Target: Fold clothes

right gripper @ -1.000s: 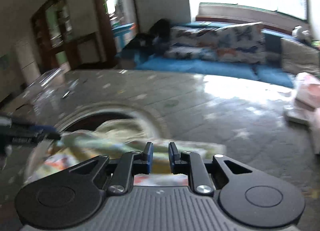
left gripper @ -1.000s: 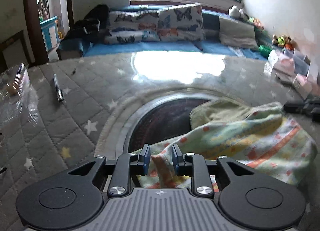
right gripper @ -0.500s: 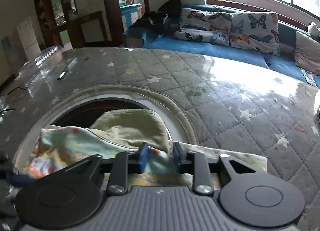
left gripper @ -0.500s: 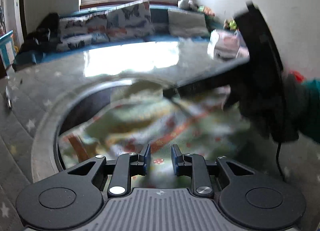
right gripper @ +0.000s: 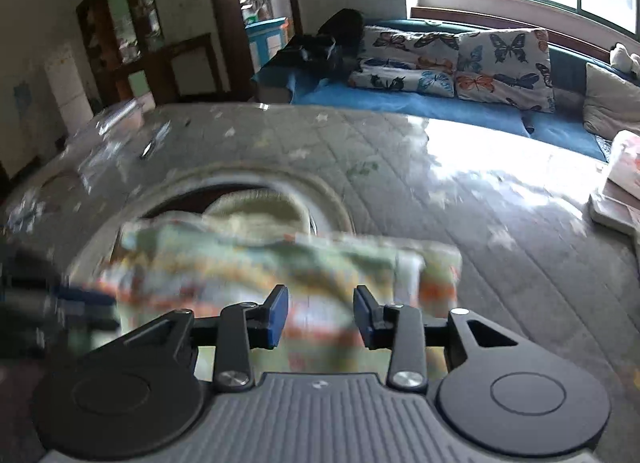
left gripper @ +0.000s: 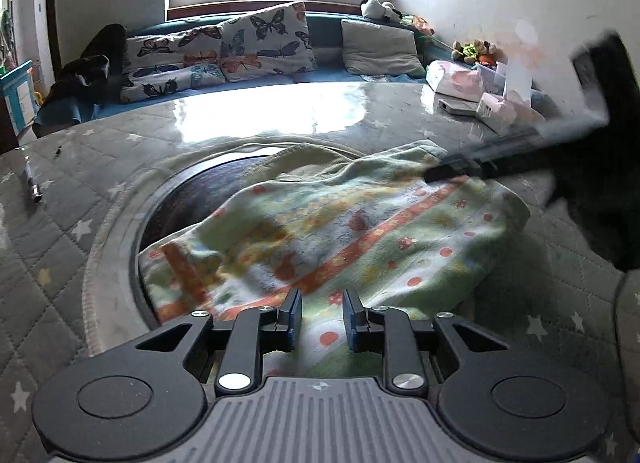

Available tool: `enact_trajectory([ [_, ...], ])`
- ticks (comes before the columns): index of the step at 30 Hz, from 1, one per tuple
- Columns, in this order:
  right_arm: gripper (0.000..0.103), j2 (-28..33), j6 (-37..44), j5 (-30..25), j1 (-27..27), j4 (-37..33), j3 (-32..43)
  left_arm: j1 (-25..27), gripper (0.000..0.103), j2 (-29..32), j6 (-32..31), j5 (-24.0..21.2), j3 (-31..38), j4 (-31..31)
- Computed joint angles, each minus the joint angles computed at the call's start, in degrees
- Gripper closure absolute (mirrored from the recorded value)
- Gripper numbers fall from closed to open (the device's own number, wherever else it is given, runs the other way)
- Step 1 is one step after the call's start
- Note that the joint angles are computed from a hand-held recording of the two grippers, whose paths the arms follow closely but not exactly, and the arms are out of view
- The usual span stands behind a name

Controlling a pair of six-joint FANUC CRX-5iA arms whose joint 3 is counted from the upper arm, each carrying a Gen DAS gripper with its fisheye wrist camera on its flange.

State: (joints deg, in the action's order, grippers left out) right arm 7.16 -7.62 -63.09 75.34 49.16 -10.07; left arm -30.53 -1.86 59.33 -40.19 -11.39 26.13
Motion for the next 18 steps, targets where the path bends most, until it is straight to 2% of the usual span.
enact_trajectory([
  [6, 0.064, 0.17, 0.02, -3.57, 2.92, -1.47, -0.68, 1.12, 0.078, -0.73, 0.68, -0.73, -0.65, -0.70],
  [13, 0.064, 1.28, 1.63, -6.50, 4.40, -4.07, 1.86, 2.16, 0.079, -1.32, -1.66, -1.73, -2.19, 2.46],
  [18, 0.064, 0.37, 1.53, -8.02, 6.70, -6.21, 2.24, 2.93, 0.080, -2.19, -6.20, -3.76, -3.59, 5.49],
])
